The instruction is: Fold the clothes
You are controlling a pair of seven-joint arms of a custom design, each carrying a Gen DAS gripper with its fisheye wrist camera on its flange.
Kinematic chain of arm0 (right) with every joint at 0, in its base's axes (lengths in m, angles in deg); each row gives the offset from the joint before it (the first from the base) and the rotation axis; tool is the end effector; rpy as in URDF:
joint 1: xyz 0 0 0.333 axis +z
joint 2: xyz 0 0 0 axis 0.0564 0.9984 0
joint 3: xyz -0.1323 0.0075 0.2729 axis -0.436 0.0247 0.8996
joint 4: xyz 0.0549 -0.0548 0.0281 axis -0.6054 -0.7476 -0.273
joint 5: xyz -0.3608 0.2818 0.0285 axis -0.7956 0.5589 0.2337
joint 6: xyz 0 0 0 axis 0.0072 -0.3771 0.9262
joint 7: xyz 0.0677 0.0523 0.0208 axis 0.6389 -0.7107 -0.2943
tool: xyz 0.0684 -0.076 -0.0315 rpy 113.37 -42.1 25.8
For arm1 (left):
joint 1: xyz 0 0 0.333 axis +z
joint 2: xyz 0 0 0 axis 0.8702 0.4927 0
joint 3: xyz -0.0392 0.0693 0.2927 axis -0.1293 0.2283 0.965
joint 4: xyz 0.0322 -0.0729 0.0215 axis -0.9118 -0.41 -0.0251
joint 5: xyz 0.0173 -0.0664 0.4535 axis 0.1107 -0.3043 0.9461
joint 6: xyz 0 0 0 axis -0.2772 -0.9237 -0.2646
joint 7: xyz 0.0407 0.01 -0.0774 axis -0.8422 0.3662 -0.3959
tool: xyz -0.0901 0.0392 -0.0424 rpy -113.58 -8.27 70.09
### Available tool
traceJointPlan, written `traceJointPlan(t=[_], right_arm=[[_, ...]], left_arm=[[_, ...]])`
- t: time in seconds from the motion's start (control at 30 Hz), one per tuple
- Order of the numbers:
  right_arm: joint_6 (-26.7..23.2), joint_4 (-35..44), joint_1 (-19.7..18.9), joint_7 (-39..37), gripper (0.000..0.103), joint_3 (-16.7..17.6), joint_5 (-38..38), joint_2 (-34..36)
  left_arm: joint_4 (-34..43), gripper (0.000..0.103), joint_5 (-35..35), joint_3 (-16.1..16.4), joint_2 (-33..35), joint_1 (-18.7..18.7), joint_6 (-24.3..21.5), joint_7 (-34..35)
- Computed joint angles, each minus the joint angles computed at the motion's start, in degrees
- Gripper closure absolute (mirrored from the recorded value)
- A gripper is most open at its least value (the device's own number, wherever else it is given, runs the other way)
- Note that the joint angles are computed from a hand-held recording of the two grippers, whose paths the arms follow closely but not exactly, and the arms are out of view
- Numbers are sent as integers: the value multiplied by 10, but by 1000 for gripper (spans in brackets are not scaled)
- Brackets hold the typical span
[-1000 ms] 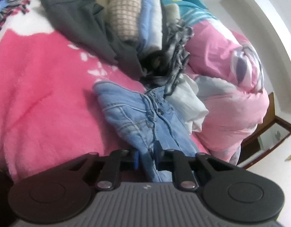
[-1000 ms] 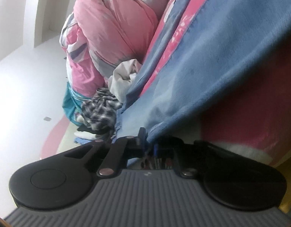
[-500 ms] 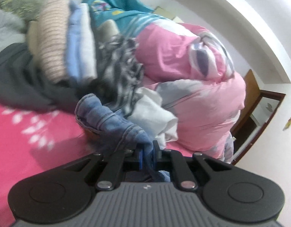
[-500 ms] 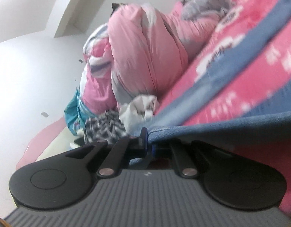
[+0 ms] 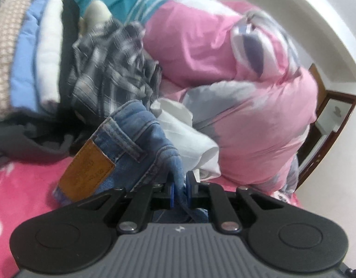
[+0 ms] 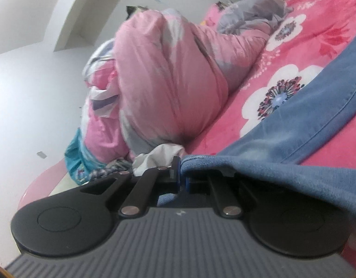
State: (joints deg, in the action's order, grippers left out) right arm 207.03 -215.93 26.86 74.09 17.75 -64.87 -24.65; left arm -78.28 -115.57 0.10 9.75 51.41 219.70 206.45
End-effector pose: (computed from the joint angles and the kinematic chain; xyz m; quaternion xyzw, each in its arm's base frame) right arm 0.4034 -0.0380 0.5438 -0.2899 0.7115 -0.1667 0.6180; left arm 0.6291 -0.1104 0.5780 -0.6212 0.5538 -0.5406 0.1231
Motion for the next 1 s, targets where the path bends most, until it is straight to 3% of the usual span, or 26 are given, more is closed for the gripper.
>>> traceJointPlan(t=[0.2,0.3,0.33,0.43,0.5,0.57,0.6,0.67,0.8,1.0], right_arm=[[2,60,109,-8,101,-145,-26,61],[-5,87,162,-6,100,-211,-30,84],[-13,96,175,-8,100,-228,-30,91],[-54,123,209,-15,97,-271,-8,107],[-92,137,219,-14,96,-290,18,111],[-106,138,228,-18,92,-302,43,93],[-100,134,234,-25,86,-307,52,77],[-88,124,240,-38,62,-310,69,45],[-92,97,186,-39,51,-260,112,15],[-83,19,140,-44,45,-209,163,-93]], left_arm=[[61,86,101,-25,81,22,-13,-81],[77,74,143,-41,109,39,-16,-115],[80,65,159,-45,116,44,-15,-130],[85,61,122,-67,122,66,-23,-88],[86,47,86,-77,120,77,-32,-53],[84,30,39,-80,112,83,-48,-14],[78,27,13,-80,103,83,-51,7],[63,12,-32,-73,80,79,-57,40],[28,10,-112,-42,28,63,-76,98],[-67,9,-95,10,-72,40,-112,32]])
